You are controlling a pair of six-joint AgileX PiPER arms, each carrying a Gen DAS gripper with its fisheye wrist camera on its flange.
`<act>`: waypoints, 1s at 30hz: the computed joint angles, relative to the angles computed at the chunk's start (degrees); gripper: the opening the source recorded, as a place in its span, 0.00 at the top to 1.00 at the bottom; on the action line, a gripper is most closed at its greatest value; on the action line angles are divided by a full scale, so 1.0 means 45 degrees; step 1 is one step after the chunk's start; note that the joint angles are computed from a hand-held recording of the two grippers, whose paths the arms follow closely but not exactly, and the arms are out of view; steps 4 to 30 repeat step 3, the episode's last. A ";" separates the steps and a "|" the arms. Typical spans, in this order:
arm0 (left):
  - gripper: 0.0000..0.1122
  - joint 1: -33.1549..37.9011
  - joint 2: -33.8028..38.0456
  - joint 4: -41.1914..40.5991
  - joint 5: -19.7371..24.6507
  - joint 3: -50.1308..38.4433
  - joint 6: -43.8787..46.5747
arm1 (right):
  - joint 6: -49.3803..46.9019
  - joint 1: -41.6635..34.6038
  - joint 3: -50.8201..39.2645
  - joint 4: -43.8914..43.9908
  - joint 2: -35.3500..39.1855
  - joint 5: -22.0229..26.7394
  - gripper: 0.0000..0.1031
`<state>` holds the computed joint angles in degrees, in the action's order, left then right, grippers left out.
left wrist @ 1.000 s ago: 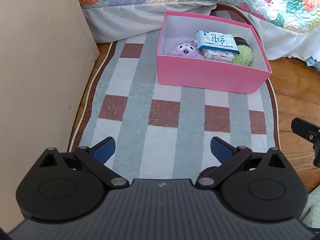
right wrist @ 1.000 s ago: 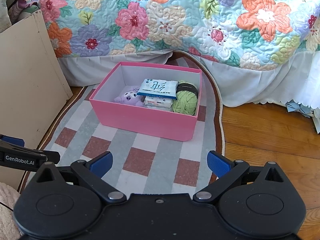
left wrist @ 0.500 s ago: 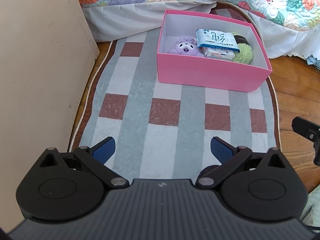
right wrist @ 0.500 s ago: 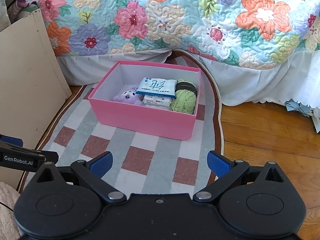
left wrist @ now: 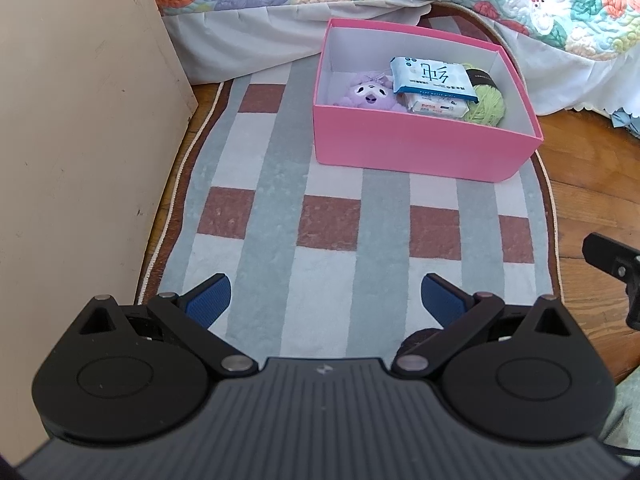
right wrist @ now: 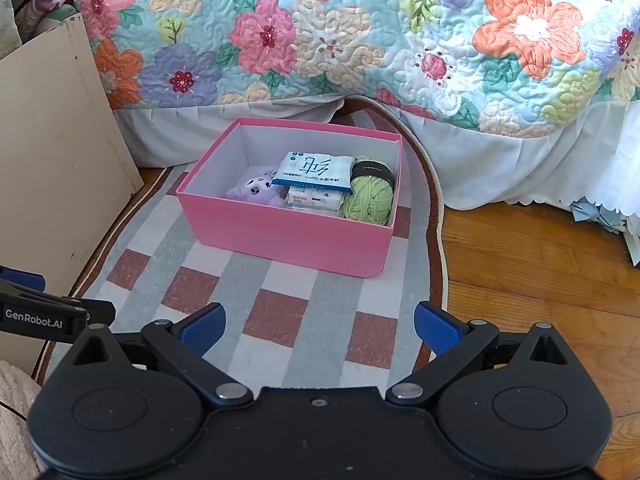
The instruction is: Organize objects
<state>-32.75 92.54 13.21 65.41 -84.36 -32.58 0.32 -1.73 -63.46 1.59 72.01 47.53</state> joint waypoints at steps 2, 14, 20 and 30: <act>0.08 0.0023 0.0044 -0.0029 0.0063 -0.0040 -0.0013 | 0.0026 0.0016 -0.0008 -0.0023 0.0001 0.0016 0.01; 0.08 0.0053 0.0060 -0.0053 0.0069 -0.0043 0.0010 | 0.0018 0.0022 0.0031 -0.0027 -0.0018 0.0002 0.01; 0.08 0.0053 0.0060 -0.0053 0.0069 -0.0043 0.0010 | 0.0018 0.0022 0.0031 -0.0027 -0.0018 0.0002 0.01; 0.08 0.0053 0.0060 -0.0053 0.0069 -0.0043 0.0010 | 0.0018 0.0022 0.0031 -0.0027 -0.0018 0.0002 0.01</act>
